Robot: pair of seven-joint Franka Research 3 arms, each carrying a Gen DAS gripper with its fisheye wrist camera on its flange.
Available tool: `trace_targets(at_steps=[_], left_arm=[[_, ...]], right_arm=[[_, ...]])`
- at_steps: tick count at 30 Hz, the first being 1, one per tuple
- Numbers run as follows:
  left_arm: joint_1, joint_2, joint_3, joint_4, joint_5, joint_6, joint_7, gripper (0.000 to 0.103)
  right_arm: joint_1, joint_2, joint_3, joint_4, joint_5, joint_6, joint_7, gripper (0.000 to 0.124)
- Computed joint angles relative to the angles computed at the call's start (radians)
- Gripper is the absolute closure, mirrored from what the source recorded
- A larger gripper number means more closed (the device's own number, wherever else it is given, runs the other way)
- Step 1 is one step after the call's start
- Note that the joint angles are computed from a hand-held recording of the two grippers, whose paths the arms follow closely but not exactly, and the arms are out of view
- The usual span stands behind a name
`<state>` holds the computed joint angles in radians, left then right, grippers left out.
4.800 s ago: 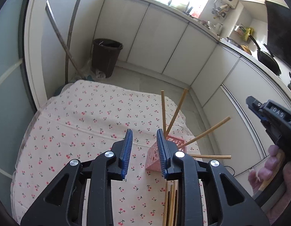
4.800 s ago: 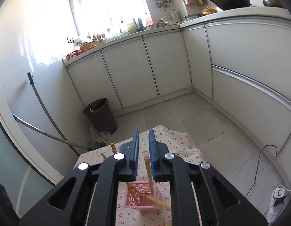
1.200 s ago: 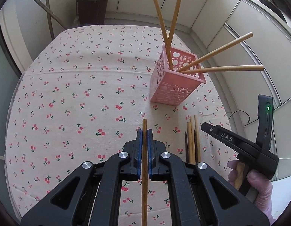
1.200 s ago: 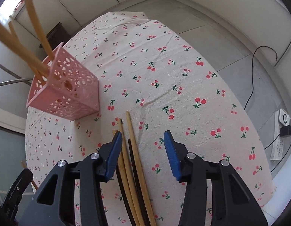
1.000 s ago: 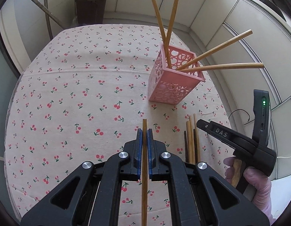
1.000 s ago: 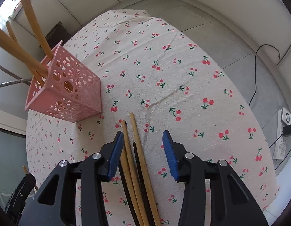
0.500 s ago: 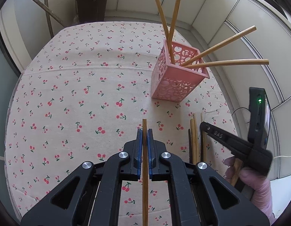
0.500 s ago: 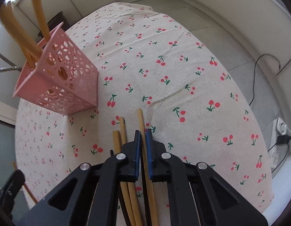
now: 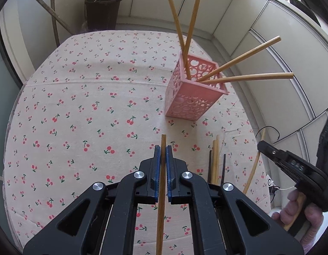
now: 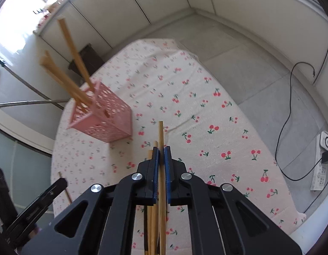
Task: Organize utensils
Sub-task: 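Lift both tools and carry the chopsticks over the pink holder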
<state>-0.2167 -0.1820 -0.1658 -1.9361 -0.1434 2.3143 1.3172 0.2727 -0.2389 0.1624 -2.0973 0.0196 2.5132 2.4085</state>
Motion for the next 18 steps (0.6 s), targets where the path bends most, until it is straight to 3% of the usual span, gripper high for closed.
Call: trace_targets(at_steps=[10,18], left_arm=[[-0.033,-0.13,0.016,-0.1,-0.004,0.163,0.056,0.099],[-0.059,-0.204,0.043,-0.137,-0.018,0.199,0.054,0.099]], right_arm=[[-0.008,-0.192,0.038,-0.083,0.002,0.093,-0.068,0.118],[-0.023,-0.266,0.056,-0.101,0.048,0.128,-0.123,0.118]])
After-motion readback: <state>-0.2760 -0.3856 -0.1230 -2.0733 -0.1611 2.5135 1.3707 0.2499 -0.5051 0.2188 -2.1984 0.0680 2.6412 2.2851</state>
